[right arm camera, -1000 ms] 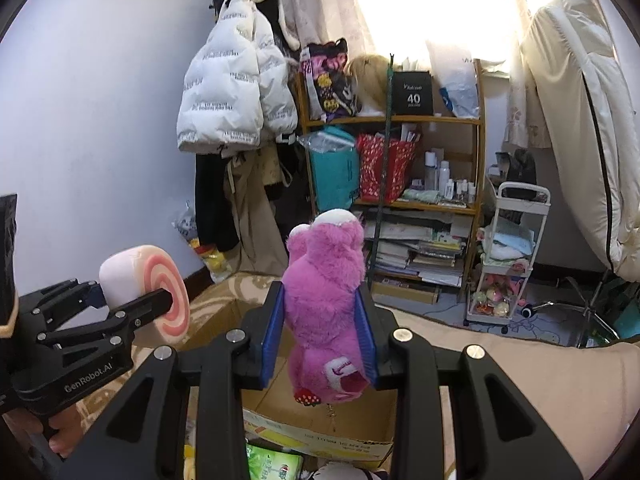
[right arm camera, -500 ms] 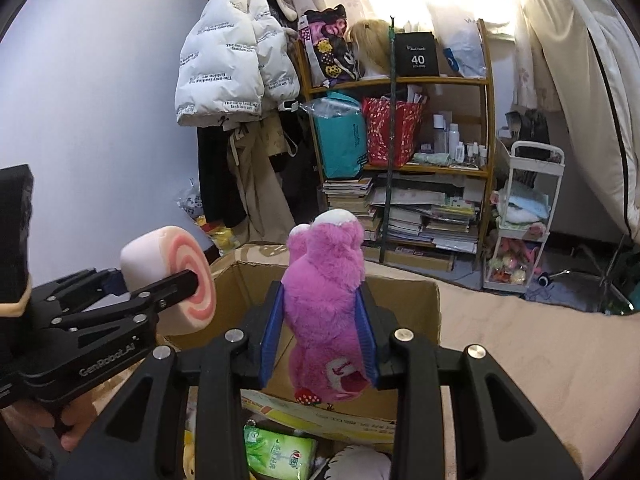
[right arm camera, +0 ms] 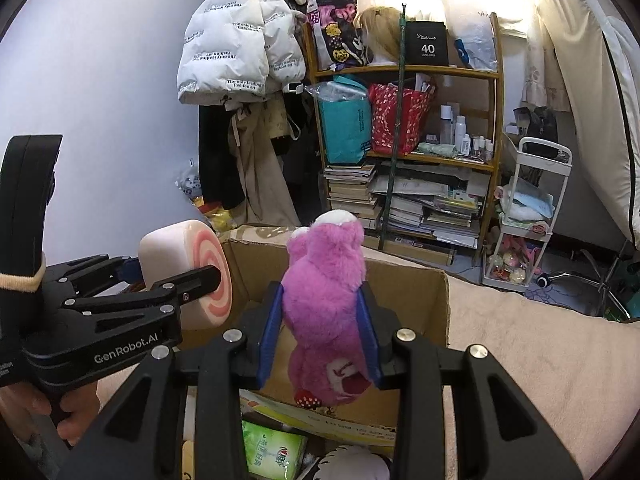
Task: Organize soft objects
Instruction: 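Open both tools to drop the cushion and pink bear into the box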
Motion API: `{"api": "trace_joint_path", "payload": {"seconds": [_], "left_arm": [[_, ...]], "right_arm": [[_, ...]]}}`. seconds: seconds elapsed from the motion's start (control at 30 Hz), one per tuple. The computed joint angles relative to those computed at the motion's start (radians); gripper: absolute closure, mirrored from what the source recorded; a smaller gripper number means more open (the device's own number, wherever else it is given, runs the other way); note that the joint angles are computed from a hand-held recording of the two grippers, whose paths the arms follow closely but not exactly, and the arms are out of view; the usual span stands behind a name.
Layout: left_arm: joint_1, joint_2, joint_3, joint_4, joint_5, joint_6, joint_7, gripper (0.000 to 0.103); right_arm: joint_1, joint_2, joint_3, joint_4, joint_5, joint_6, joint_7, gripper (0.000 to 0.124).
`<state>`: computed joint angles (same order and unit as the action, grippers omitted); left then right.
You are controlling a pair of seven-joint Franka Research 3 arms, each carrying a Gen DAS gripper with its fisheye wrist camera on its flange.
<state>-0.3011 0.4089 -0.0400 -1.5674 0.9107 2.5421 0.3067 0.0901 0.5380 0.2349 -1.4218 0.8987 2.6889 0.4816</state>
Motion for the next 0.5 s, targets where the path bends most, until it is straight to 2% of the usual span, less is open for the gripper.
{"api": "trace_joint_path", "payload": {"seconds": [0.17, 0.33, 0.43, 0.5], "left_arm": [[0.007, -0.006, -0.004, -0.008, -0.031, -0.026, 0.0, 0.047], [0.002, -0.031, 0.004, -0.032, 0.004, -0.021, -0.037, 0.033], [0.0, -0.04, -0.001, -0.037, 0.024, -0.036, -0.05, 0.024], [0.0, -0.052, -0.007, -0.045, 0.027, -0.056, -0.053, 0.022]], "right_arm": [[0.001, 0.005, -0.007, 0.006, -0.012, -0.008, 0.024, 0.079], [-0.008, -0.001, -0.002, -0.001, -0.009, -0.016, 0.017, 0.065], [-0.011, -0.014, -0.002, -0.016, -0.002, -0.019, 0.005, 0.061], [-0.012, -0.021, -0.004, -0.024, 0.003, -0.021, 0.001, 0.056]]}}
